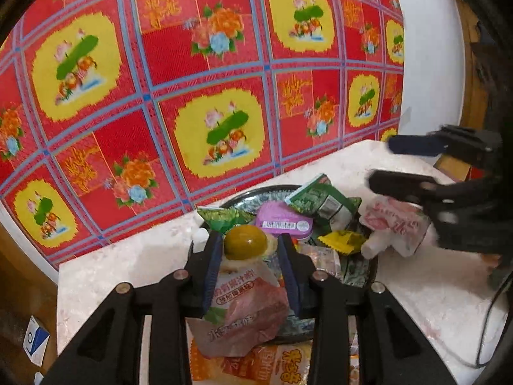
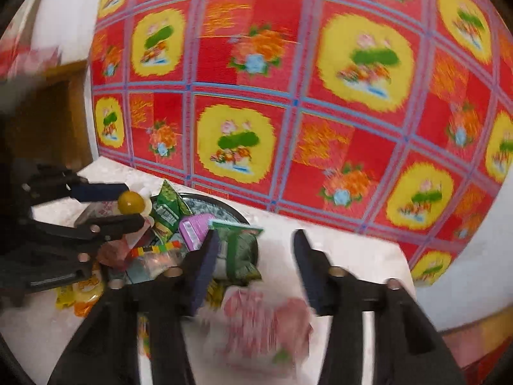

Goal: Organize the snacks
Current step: 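Lower the round candy and pink pouch onto the plate and open both grippers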

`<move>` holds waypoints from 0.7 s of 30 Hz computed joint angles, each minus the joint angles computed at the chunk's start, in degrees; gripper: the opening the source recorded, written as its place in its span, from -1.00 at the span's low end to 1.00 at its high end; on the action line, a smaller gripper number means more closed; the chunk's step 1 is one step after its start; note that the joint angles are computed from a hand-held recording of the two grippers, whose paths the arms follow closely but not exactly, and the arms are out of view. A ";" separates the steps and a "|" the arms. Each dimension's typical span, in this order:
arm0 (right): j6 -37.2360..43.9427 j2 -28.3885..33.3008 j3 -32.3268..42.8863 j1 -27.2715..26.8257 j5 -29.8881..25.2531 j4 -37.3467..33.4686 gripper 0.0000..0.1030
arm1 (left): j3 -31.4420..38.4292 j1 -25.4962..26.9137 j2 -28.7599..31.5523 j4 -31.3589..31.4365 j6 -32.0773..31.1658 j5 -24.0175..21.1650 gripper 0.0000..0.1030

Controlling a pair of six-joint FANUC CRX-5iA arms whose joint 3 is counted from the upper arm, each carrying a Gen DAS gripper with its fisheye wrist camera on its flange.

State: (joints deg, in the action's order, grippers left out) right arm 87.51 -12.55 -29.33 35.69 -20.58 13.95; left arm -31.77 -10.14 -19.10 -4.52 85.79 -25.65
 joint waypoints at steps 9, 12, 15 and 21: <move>18.05 1.34 8.30 -7.85 -17.16 -23.04 0.97 | -3.76 1.18 -3.11 3.53 -2.58 5.18 0.33; 19.18 3.47 10.41 -9.37 -20.36 -26.31 0.97 | -3.59 0.79 -4.32 -0.67 1.51 5.42 0.34; 17.60 4.90 11.08 -8.97 -21.57 -25.45 0.88 | -4.64 1.44 -5.22 1.52 -0.41 6.19 0.35; 22.06 4.94 12.67 -11.22 -23.91 -30.73 0.51 | -7.21 2.90 -7.61 7.43 -5.99 8.10 0.35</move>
State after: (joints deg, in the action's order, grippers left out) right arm 109.58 -7.61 -16.66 24.47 -44.49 -16.79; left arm -38.98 -7.24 -26.71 2.91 79.80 -17.55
